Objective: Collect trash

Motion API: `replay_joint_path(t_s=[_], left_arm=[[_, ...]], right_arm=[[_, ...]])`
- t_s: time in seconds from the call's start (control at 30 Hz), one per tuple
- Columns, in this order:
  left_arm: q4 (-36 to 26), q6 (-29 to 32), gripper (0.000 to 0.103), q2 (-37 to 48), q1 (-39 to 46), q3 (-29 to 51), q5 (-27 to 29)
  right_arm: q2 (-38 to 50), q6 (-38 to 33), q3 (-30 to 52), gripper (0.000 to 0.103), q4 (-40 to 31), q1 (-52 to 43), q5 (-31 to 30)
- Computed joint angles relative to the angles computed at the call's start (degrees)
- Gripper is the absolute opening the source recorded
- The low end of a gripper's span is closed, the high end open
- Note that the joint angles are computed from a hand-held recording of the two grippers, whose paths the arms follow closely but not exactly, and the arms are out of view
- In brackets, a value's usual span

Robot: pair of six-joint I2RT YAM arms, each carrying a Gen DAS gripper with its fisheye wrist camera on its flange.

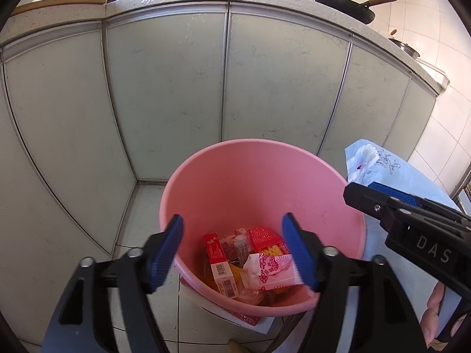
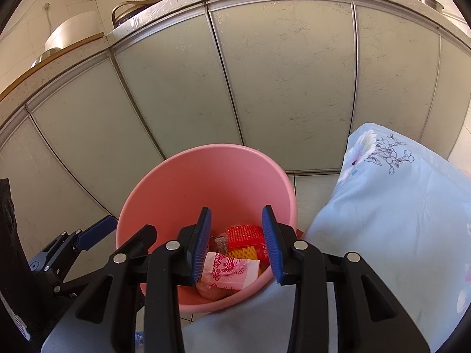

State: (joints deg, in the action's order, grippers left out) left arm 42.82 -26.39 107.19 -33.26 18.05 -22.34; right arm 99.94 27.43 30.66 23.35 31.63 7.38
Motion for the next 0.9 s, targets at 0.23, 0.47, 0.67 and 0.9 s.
replay_joint_path(t_s=[0.23, 0.47, 0.67, 0.9], left_arm=[[-0.43, 0.43, 0.076, -3.26, -1.07, -1.61, -0.99], [-1.59, 0.1, 0.076, -5.89, -0.36, -2.32, -0.22], [-1.98, 0.6, 0.076, -8.09, -1.56, -3.02, -1.41], [-3.9, 0.51, 0.076, -10.72, -1.83, -3.32, -1.55]], right_arm=[[-3.46, 0.23, -3.07, 0.037, -0.96, 0.14, 0.59], [-8.06, -0.54, -6.18, 0.044, -0.78, 0.83, 2.95], [-8.76, -2.2, -6.14, 0.044, -2.98, 3.38, 5.44], [-11.36, -1.63, -8.39, 0.044, -2.51, 7.08, 9.64]])
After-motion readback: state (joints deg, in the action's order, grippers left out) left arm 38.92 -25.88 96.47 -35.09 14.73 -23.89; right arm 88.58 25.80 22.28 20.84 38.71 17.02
